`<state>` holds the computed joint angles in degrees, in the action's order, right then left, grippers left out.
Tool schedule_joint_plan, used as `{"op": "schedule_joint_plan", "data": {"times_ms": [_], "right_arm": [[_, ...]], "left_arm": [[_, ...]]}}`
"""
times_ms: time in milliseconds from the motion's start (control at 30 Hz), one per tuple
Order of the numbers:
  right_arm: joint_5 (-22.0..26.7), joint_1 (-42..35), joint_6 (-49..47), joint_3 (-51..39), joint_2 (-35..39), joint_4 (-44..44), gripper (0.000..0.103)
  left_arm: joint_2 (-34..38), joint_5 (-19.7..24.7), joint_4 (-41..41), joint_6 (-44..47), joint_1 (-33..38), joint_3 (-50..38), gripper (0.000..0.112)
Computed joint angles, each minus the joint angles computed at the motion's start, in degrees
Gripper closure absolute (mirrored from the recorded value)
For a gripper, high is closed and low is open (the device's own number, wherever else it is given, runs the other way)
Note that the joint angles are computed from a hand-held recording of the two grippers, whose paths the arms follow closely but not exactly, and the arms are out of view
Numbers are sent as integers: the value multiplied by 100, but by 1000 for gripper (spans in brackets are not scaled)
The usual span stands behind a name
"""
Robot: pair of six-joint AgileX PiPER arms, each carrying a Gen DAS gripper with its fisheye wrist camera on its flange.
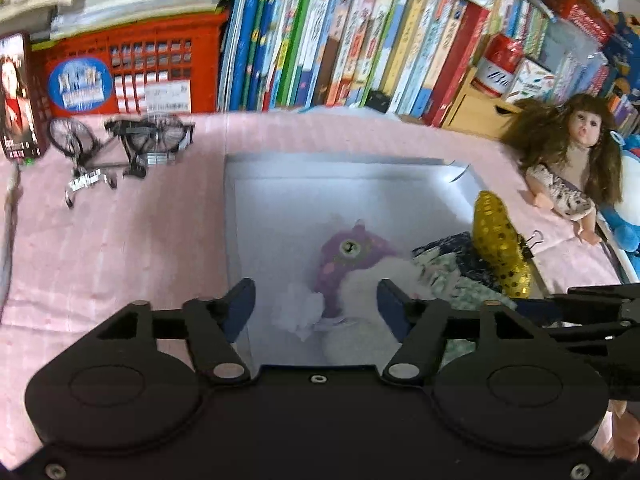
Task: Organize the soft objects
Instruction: 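Open both grippers to drop the cloth and paper into the tray, then withdraw, then move the right gripper to the green and pink scrunchies while the left gripper approaches the blue taped packet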
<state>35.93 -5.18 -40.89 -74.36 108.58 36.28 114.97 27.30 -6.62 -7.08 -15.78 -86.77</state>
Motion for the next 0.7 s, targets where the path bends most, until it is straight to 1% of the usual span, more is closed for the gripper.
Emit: {"op": "schedule_joint_plan", "data": {"times_ms": [67,133,267,333,433,500,567,633,700], "right_arm": [[5,-52,-157,72,-98,138,45],[38,-127,-355,149,-202,331,43],[85,-297,-755,366,-466,706,39],[117,-420,-1023,515,-632,952,39],[230,-642,-1475,739,-907,1333,35],[344,-814,-1803,884,-1091,1592,33],[446,-1012,-2190,1062,-1308,1881,28],[542,-1190,-2482,1201,-1494,2079,26],[628,-1366,-2743,1329,-1668,2248,24]], "left_arm": [[-183,-145,261,-171,-75,180,37],[-371,-294,337,-178,-118,381,34],[-802,-577,448,-165,-253,825,32],[-1044,-766,620,-282,-353,1090,30],[-1419,-1037,922,-475,-523,1497,29],[-1669,-1222,1304,-810,-674,1778,28],[-1929,-1415,1765,-1272,-823,2076,26],[-2161,-1593,2217,-1772,-958,2353,26],[-2366,-1729,2392,-1965,-1055,2599,25]]}}
